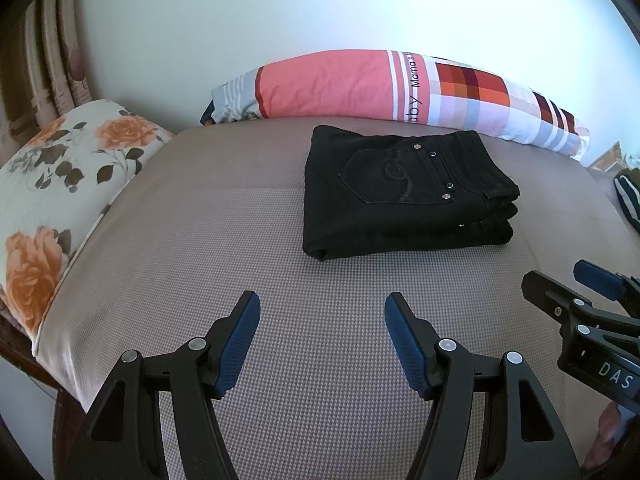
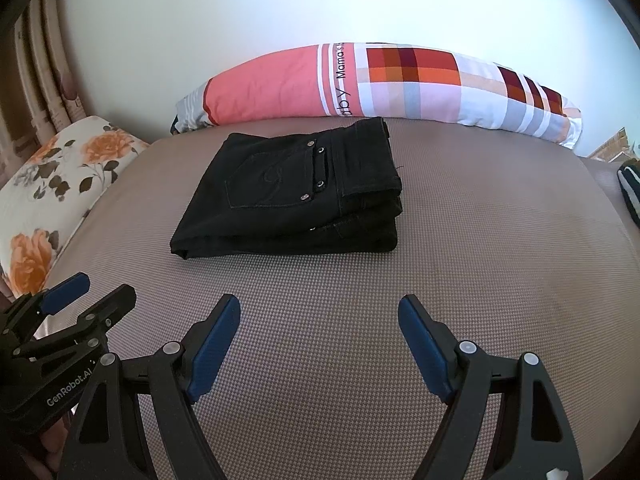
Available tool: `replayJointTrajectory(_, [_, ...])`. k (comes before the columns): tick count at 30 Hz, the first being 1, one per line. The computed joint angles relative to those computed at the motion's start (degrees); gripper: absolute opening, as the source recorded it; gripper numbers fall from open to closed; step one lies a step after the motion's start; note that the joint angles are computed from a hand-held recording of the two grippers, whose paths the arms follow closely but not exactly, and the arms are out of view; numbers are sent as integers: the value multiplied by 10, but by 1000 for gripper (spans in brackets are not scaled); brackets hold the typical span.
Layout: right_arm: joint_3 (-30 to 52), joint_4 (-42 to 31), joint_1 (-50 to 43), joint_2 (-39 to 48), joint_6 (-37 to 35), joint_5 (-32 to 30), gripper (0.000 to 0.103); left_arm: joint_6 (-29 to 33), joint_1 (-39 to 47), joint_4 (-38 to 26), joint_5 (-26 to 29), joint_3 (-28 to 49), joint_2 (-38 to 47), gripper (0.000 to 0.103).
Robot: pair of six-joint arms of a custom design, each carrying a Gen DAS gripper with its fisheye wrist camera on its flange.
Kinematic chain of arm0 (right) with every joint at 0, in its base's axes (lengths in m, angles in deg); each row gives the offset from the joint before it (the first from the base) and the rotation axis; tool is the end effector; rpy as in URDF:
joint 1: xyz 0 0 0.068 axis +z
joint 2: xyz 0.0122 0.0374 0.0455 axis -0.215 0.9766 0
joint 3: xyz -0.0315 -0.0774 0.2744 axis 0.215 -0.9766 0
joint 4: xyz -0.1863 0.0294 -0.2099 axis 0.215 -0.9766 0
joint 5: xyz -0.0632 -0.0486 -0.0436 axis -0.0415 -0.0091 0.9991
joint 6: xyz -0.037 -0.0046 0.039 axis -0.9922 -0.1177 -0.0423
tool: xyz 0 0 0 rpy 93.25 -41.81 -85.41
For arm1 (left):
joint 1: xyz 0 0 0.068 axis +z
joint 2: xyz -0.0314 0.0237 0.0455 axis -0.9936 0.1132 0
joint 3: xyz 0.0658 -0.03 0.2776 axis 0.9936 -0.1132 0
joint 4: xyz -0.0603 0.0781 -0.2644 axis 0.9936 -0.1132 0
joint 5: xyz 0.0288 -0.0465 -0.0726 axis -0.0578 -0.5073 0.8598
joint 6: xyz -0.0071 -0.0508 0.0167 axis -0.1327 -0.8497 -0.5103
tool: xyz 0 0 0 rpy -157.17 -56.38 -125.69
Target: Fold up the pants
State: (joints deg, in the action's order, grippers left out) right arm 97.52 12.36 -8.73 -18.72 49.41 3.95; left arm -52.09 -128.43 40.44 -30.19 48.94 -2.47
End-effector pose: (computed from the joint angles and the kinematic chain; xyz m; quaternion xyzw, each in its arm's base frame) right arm 0.2243 0.0154 0.2108 -0.0230 0.9362 0.0298 0.3495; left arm 0.2205 -0.1931 0.1925 -0.0091 0.9254 0.0266 0.3779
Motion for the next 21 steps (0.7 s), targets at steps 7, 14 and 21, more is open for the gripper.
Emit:
replayJointTrajectory(7, [0,-2,1,1,2,1,79,1,0,-1,1,4,3,66])
replayJointTrajectory(14, [1,0,-3,6,2,-2,80,6,4,3,2,3,5,66])
replayJointTrajectory(21, [1,0,-8,13,4,-5,80,8,6,2,3,4,6,66])
